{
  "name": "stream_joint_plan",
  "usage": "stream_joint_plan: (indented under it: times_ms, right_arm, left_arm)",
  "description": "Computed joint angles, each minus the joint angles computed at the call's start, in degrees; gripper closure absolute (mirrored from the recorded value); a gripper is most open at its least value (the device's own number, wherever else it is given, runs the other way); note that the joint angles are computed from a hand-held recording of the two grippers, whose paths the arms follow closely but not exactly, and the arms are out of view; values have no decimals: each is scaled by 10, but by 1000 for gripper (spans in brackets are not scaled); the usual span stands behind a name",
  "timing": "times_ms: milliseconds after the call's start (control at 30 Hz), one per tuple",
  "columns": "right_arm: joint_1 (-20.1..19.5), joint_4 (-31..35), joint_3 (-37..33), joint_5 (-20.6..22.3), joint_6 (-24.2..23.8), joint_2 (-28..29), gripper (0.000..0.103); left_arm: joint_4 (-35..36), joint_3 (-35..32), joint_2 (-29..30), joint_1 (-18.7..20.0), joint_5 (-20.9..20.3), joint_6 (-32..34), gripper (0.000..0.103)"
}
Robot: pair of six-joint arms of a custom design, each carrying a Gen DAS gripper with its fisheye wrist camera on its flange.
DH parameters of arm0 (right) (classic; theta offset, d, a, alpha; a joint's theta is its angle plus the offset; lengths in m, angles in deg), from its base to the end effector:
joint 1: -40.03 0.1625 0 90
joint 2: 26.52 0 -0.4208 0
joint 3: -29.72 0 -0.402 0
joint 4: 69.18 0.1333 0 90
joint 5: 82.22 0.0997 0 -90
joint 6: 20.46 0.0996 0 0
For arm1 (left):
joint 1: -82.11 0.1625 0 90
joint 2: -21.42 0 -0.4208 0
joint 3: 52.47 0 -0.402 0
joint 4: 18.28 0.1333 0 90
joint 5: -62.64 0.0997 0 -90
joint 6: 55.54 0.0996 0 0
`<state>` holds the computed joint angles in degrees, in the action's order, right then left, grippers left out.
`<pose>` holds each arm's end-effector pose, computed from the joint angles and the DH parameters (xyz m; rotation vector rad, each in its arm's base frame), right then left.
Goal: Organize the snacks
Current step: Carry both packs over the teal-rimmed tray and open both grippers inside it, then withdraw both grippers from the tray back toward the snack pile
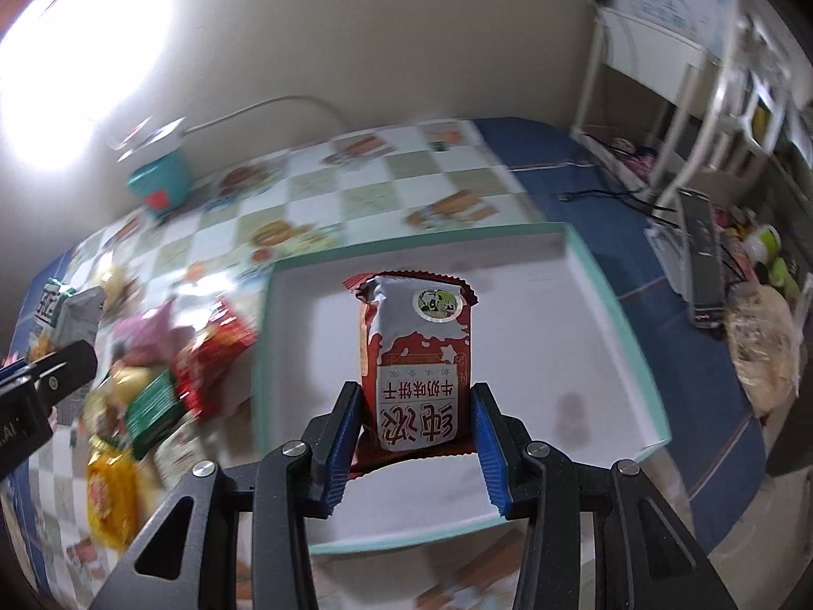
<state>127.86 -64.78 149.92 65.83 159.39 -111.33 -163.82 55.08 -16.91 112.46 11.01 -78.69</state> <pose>0.0358 -0.3441 0.2384 -0.5442 -1.9513 0.8964 -0.3770 -0.4469 -0.0518 0.8699 2.3095 -0.3455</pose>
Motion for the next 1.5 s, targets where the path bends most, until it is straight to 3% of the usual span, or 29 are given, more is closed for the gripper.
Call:
stream_joint_plan:
  times_ms: [267,500,600,967,1300,1333,1367,1433,1500]
  right_arm:
    - [-85,11,6,-30,-14,-65,57]
    - [-163,27,3,-79,-13,-85,57]
    - [-184,28,0,-95,-20,-88,62]
    - [-202,38,-13,-110,-29,-73,62]
    - [-196,49,-14,-97,-23,-72,60]
    - [-192,48,-13,-93,-25,-74,60]
    - [-188,47,-12,-89,-24,-77,60]
    - [-181,49,-10,-87,-22,-82,55]
    - [-174,52,-8,-82,-17,-85,36]
  left_arm:
    - [2,-70,78,-16,-21,34,42]
    - [39,-133,140,-2,-72,18,42]
    - [58,-158,167,0,-71,15,42]
    - [86,-209,221,10,-74,8,42]
    - [93,-201,207,19,-89,-25,40]
    - [85,-194,201,18,-91,-26,37]
    - [72,-186,193,17,-93,-26,27]
    - [47,-165,174,15,-97,-27,20]
    - [25,-142,153,12,-92,-32,19]
